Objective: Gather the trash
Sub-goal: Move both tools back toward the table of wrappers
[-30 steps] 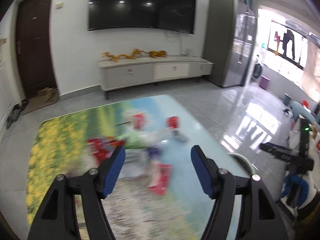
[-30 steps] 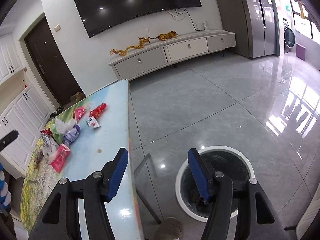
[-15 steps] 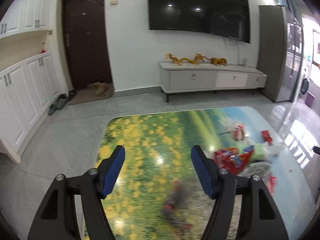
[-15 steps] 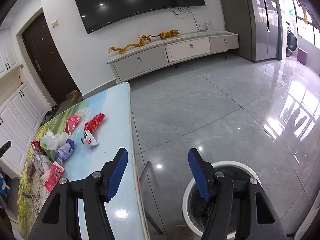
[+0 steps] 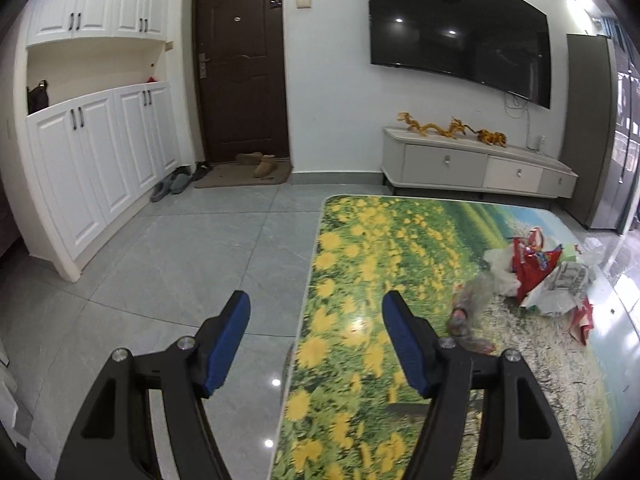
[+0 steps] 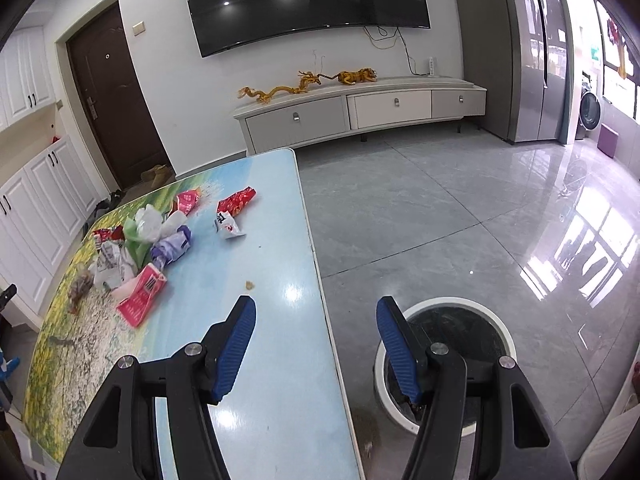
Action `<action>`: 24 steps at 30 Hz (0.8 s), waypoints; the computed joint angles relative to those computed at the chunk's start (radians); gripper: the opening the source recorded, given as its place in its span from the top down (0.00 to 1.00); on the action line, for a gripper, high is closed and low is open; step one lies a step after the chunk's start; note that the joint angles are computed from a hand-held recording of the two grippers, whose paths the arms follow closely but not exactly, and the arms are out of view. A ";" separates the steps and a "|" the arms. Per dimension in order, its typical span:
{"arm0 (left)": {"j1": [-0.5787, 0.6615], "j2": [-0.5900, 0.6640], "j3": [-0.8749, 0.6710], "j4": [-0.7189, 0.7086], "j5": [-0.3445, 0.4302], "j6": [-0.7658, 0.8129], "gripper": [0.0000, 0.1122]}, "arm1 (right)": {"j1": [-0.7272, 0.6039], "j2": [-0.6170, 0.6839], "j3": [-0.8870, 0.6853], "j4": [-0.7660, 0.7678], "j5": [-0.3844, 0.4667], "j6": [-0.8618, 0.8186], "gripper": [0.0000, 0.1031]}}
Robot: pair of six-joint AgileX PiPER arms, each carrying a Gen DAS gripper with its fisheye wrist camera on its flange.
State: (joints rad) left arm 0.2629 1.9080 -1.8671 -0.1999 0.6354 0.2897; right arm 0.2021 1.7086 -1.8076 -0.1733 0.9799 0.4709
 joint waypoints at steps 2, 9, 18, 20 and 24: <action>0.004 -0.005 0.025 0.017 -0.016 -0.026 0.40 | 0.007 -0.015 0.012 -0.030 0.010 0.006 0.40; -0.009 0.005 0.086 0.162 -0.068 -0.140 0.40 | -0.015 -0.058 0.068 -0.039 -0.015 0.040 0.38; -0.026 0.061 0.048 0.371 -0.086 -0.355 0.40 | -0.051 0.028 -0.011 -0.004 -0.006 -0.012 0.37; -0.031 0.099 0.013 0.474 -0.083 -0.438 0.40 | -0.072 0.060 -0.034 0.016 -0.007 -0.024 0.37; 0.026 0.236 -0.223 0.264 0.088 -0.328 0.40 | -0.118 0.142 -0.103 0.062 -0.003 -0.039 0.37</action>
